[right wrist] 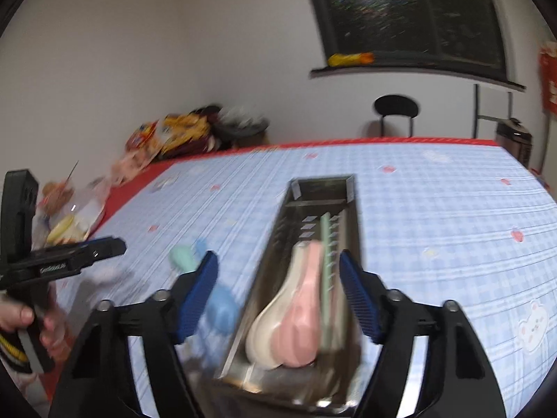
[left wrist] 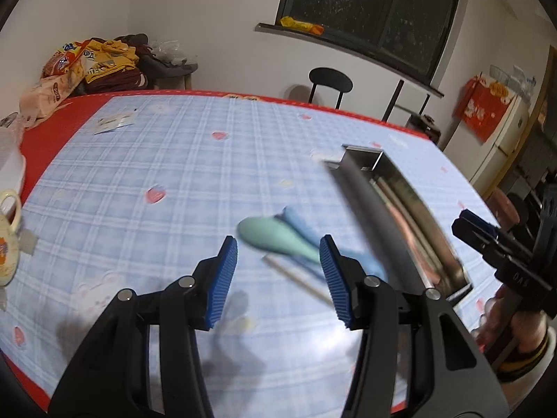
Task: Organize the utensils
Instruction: 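Move both open tools back over the remaining blue and beige chopsticks, then grasp the blue chopstick with the right gripper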
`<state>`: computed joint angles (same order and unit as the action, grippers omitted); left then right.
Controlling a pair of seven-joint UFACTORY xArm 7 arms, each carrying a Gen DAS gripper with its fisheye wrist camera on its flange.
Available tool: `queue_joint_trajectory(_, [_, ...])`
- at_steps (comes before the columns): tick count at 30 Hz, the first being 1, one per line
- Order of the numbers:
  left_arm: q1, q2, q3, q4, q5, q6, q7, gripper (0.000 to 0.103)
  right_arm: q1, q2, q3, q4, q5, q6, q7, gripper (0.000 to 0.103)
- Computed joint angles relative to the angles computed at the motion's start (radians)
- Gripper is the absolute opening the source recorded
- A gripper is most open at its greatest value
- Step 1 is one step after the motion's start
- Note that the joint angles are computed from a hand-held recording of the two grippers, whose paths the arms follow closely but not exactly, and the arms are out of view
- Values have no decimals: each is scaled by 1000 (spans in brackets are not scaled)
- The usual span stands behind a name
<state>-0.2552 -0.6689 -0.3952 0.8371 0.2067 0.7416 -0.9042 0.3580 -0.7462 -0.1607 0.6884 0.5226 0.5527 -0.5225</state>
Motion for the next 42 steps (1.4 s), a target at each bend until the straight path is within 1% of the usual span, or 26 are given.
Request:
queue_joint_trajectory(1, [-9, -16, 7, -16, -3, 2, 8, 51, 0, -7, 8, -1, -8, 17, 4, 57])
queue_joint_trajectory(2, [-21, -40, 15, -40, -5, 3, 21, 51, -2, -13, 20, -3, -20, 41, 9, 48])
queue_joint_trajectory(3, [-22, -46, 10, -46, -5, 4, 23, 51, -4, -20, 35, -4, -34, 65, 16, 43])
queue_joint_trajectory(5, [-34, -73, 9, -73, -6, 5, 40, 51, -2, -34, 59, -9, -49, 94, 27, 30])
queue_joint_trajectory(10, [-61, -120, 7, -126, -28, -8, 67, 51, 8, -52, 133, -16, -103, 164, 61, 19])
queue_joint_trajectory(14, [-73, -124, 15, -144, -58, -26, 77, 51, -2, -9, 201, 16, -197, 190, 82, 9])
queue_joint_trajectory(16, [-79, -118, 22, -150, -71, -41, 87, 49, -2, 29, 212, 52, -239, 228, 74, 7])
queue_joint_trajectory(18, [-80, -112, 24, -154, -81, -50, 88, 44, 0, 86, 209, 112, -274, 306, 51, 7])
queue_joint_trajectory(19, [-87, -106, 34, -157, -94, -60, 93, 36, -5, 105, 213, 129, -287, 325, 45, 7])
queue_joint_trajectory(20, [-99, -97, 50, -160, -115, -75, 99, 31, -12, 121, 219, 145, -303, 346, 39, 7])
queue_joint_trajectory(21, [-108, -87, 61, -161, -133, -88, 103, 30, -14, 144, 220, 172, -315, 385, 27, 7])
queue_joint_trajectory(22, [-117, -74, 73, -162, -151, -106, 110, 29, -18, 154, 223, 185, -321, 401, 20, 7])
queue_joint_trajectory(24, [-124, -45, 81, -149, -167, -120, 126, 29, -25, 179, 228, 216, -336, 451, 0, 7])
queue_joint_trajectory(27, [-121, -14, 77, -127, -173, -128, 136, 29, -39, 198, 241, 236, -358, 492, -16, 7])
queue_joint_trajectory(35, [-134, 21, 86, -110, -197, -138, 151, 29, -49, 253, 266, 282, -381, 560, -44, 8])
queue_joint_trajectory(40, [-145, 24, 98, -122, -219, -142, 157, 29, -55, 267, 279, 292, -394, 579, -34, 8])
queue_joint_trajectory(42, [-151, 27, 103, -127, -230, -147, 160, 29, -57, 286, 278, 315, -389, 600, -23, 8])
